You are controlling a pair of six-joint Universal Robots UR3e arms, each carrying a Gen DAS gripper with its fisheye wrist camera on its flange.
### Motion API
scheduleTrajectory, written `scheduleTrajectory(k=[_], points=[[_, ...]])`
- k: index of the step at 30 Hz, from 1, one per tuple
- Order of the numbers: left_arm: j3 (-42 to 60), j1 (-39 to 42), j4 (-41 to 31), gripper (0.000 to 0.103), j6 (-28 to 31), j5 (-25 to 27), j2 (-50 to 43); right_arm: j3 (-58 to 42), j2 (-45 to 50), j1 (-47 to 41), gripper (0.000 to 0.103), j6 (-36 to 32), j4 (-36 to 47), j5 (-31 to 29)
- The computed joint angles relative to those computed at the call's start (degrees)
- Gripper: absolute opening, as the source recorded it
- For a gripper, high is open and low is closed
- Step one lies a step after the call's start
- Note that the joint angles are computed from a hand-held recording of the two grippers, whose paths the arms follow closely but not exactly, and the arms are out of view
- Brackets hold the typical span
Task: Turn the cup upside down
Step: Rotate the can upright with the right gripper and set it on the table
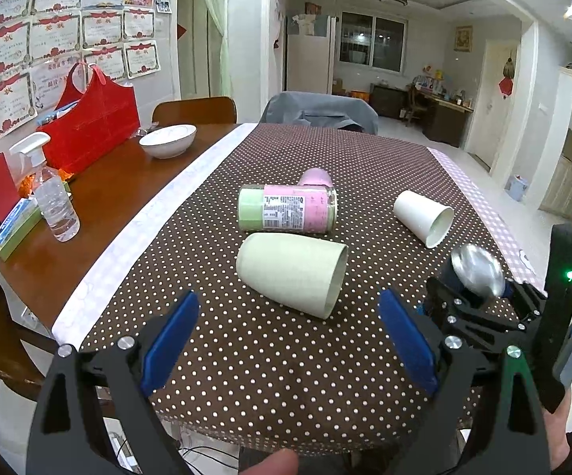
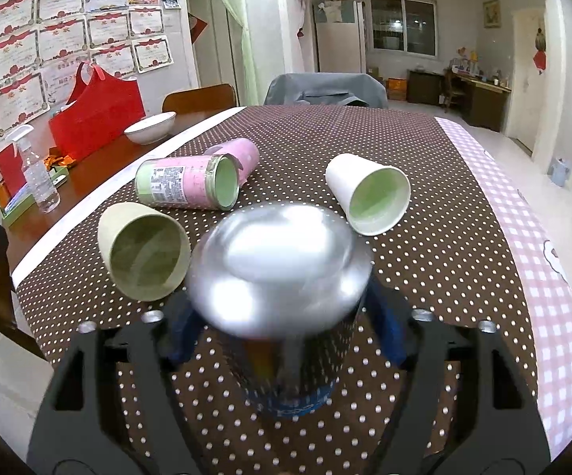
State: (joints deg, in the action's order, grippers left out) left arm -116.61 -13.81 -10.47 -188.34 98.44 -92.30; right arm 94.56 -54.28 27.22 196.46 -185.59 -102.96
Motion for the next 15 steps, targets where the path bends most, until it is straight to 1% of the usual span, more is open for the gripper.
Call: scheduleTrajectory(k=[2,4,11,15], points=[[-0.7,-0.9,0.3,0.091,-0.3,0.9,0.7,1.1,-0.8,0.3,0.088,0.3,-0.6,-0.3],[-1.2,-1.5,0.4,0.091,-0.5,1.4,1.3,2.1,-2.3,0.4,0.097,0.4,0.4,0.1],[-1.4,-5.4,0.9,0.091,-1.6,4.6,3.2,7.6,-8.5,0.9,0.097,2.2,-1.2,-0.5],[-0.2,-8.2,0.8,0.091,-2.0,7.2,3.1,11.7,-14.2,0.2,0.097,3.6,-0.9,-0.4]])
